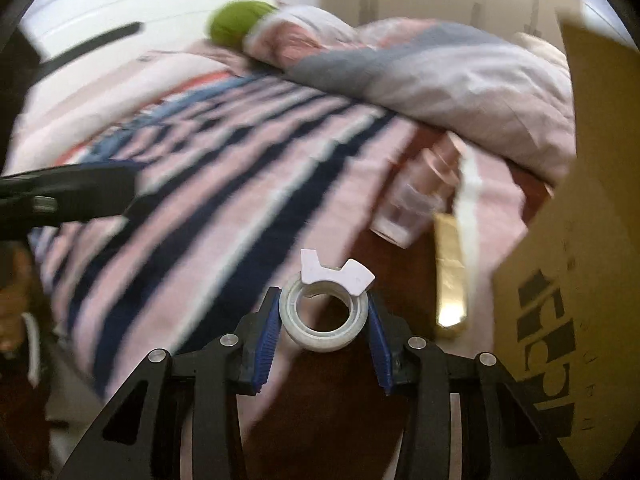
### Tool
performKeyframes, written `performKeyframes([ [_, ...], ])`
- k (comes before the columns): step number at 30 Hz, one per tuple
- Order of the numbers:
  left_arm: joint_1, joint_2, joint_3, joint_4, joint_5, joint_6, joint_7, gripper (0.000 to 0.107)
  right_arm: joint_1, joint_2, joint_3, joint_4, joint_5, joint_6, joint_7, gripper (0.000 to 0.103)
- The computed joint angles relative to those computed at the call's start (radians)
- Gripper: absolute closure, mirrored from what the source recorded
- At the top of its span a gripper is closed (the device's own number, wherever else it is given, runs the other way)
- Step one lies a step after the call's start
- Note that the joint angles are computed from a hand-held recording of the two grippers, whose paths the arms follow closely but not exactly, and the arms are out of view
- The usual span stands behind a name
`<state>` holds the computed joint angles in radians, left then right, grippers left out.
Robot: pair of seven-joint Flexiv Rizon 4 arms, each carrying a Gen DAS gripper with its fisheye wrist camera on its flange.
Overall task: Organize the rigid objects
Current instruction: 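Move the right gripper to the white tape roll and grasp it, then carry the tape roll into the cardboard box and open the right gripper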
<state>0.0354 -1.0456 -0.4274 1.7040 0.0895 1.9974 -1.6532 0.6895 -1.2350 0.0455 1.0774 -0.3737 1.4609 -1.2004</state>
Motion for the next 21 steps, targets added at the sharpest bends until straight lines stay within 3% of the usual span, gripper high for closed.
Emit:
performKeyframes([
  [4,0.105,-0.039,-0.160,-0.010,0.112,-0.027,0.026,0.023,-0.069,0.045,0.164,0.048,-0.017,0.058,-0.168,0.066],
  [6,0.135,-0.050,-0.220,-0.016,0.139,-0.047,0.042,0.035,-0.086,0.071,0.201,0.071,-0.022,0.085,-0.233,0.066],
  [8,0.150,-0.053,-0.267,-0.025,0.153,-0.073,0.068,0.057,-0.100,0.100,0.222,0.104,-0.025,0.118,-0.285,0.067],
  [9,0.156,-0.057,-0.290,-0.029,0.159,-0.078,0.084,0.060,-0.101,0.116,0.221,0.121,-0.020,0.135,-0.307,0.067],
  [11,0.166,-0.062,-0.330,-0.037,0.172,-0.085,0.102,0.075,-0.095,0.148,0.187,0.153,-0.018,0.171,-0.306,0.066],
  [15,0.095,-0.009,-0.298,-0.071,0.109,-0.100,0.133,0.079,-0.139,0.201,0.209,0.215,-0.015,0.213,-0.325,0.066],
  [18,0.023,0.009,-0.269,-0.143,0.062,-0.156,0.174,0.079,-0.147,0.243,0.169,0.270,-0.007,0.260,-0.318,0.066],
  [21,-0.022,-0.010,-0.281,-0.227,0.016,-0.230,0.238,0.079,-0.192,0.275,0.179,0.314,-0.013,0.277,-0.314,0.066],
])
